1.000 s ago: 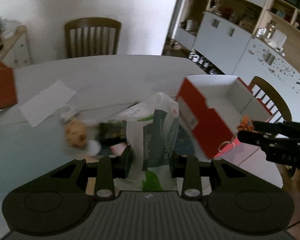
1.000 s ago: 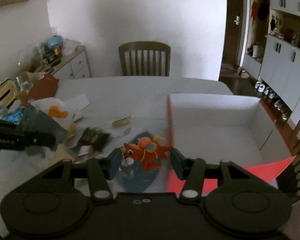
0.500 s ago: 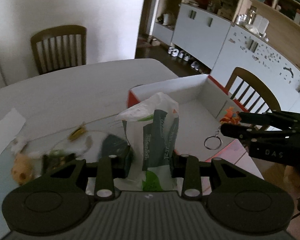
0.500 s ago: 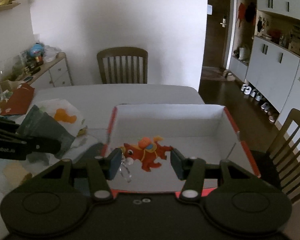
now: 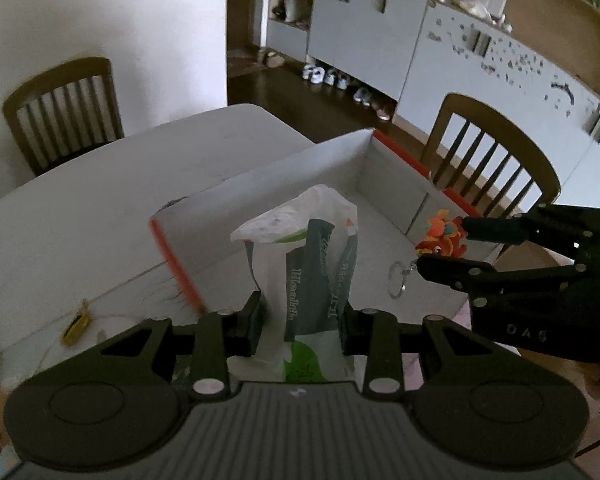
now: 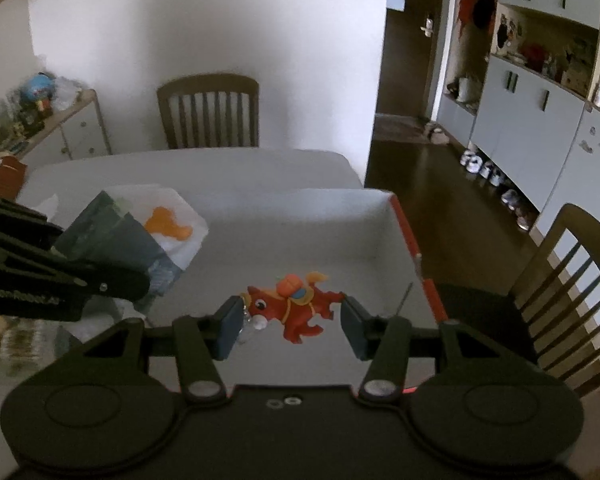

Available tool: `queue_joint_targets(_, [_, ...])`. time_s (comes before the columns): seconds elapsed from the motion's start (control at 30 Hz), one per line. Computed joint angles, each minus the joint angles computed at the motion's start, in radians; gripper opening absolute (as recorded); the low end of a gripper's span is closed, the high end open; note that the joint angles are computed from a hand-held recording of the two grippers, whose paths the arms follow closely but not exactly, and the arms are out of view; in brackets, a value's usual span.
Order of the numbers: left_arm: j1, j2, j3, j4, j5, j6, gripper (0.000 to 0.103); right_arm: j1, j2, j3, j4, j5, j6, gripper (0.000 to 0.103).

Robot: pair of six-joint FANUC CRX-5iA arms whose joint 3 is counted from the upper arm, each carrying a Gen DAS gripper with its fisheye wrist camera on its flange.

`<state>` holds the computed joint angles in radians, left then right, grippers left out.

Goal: Organize objects
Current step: 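Carry the plastic bag and dragon toy with both tools over the red box, then open both tools to drop the bag and dragon toy into the box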

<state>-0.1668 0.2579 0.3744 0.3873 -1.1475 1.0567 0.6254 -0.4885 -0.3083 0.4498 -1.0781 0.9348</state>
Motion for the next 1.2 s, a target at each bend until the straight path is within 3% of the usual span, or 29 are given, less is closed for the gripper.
queue_joint_targets(0.3, [-0.081, 0.155, 0.185, -0.121, -0.065, 0.065, 0.033, -0.137, 0.087, 0.038, -0.133, 0.01, 0.14, 0.052])
queue_joint_targets(0.6, [-0.114, 0.294, 0.355, -0.194, -0.178, 0.106, 0.034, -0.216, 0.19, 0.111, -0.251, -0.059, 0.269, 0.052])
queue_joint_targets(0.87, [-0.147, 0.415, 0.522, -0.259, -0.295, 0.132, 0.035, -0.228, 0.219, 0.13, -0.296, -0.096, 0.308, 0.052])
queue_joint_targets(1.2, [-0.136, 0.474, 0.591, -0.225, -0.364, 0.141, 0.043, -0.218, 0.234, 0.134, -0.303, -0.128, 0.315, 0.053])
